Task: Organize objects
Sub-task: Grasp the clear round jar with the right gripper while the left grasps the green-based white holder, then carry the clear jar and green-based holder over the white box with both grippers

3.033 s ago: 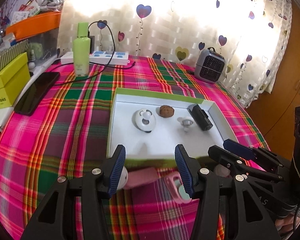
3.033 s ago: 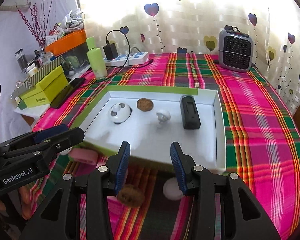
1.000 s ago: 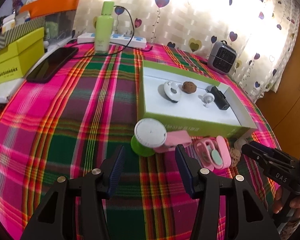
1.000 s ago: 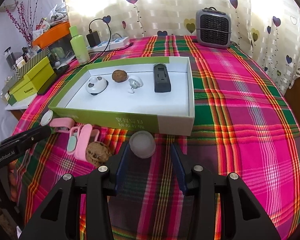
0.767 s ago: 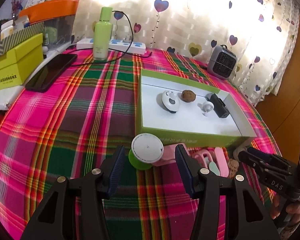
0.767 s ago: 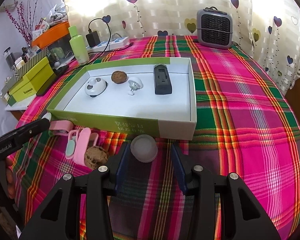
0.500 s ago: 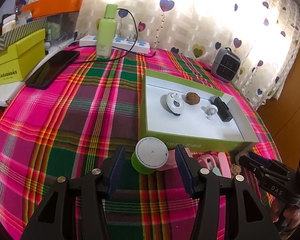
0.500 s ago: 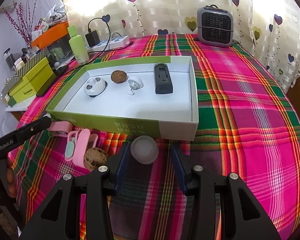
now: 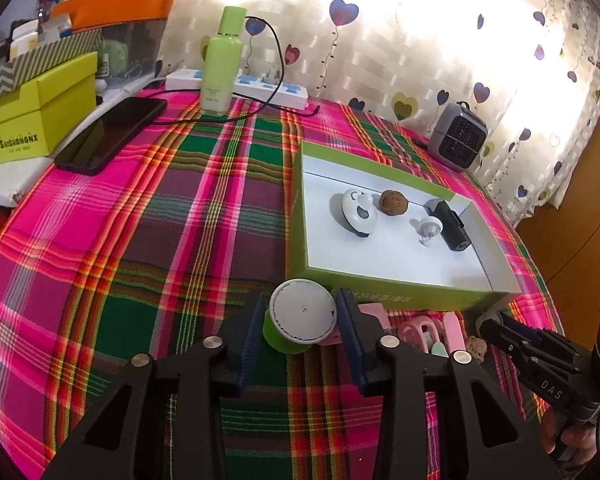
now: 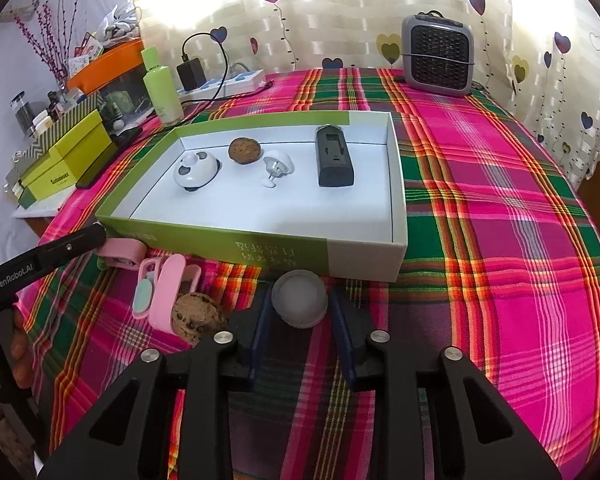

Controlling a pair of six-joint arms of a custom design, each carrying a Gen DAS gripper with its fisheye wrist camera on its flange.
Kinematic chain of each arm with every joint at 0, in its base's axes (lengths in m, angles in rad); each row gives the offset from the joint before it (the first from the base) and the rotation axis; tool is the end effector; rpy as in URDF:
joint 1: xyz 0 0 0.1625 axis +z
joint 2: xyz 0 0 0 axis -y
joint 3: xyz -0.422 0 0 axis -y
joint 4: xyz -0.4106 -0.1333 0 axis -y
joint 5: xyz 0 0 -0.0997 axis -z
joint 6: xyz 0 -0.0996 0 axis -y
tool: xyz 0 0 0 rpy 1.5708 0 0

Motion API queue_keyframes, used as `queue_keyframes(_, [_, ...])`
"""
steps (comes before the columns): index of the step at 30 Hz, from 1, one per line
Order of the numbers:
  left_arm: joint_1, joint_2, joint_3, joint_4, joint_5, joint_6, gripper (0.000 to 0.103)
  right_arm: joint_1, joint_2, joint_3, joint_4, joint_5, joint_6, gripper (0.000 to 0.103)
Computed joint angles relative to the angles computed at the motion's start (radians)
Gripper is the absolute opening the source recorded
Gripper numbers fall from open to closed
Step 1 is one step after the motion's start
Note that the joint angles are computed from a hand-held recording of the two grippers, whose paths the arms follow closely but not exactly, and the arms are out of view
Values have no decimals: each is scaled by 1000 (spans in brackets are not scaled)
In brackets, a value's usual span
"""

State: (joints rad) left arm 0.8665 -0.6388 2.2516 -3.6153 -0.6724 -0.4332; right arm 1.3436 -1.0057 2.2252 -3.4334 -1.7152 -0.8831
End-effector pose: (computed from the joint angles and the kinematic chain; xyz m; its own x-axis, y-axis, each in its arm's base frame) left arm -0.1227 -0.4706 -0.0108 -0.8701 -0.1509 -0.4693 0.2455 0.6928 -0.6780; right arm 0.0019 -0.5200 0.1143 -0.7390 -0.4076 0.5365 -0.6156 0.7321 -0.2917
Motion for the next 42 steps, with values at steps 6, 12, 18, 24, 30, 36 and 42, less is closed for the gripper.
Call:
queue_keyframes(6, [1, -4, 5, -7, -2, -9, 31, -2, -5, 7, -1, 10, -3, 29])
queue_keyframes(12, [-9, -8, 24, -33, -5, 0, 31, -6, -14, 18, -1, 24, -10, 29])
queue_keyframes(18, [-23, -21, 67, -44, -5, -38, 31, -12, -31, 36, -4, 40, -15, 29])
queue_keyframes(24, [-45, -23, 99, -51, -11, -65, 31, -17, -44, 54, -5, 52, -20, 29])
queue_keyframes(30, [-77, -23, 126, -55, -36, -71, 31, -21, -60, 80, 0, 66, -39, 29])
queue_keyframes(36, [-95, -1, 115, -34, -84, -65, 31, -24, -73, 99, 11, 72, -54, 29])
queue_keyframes(42, [-100, 19, 95, -13, -119, -58, 31, -27, -81, 109, 28, 78, -68, 29])
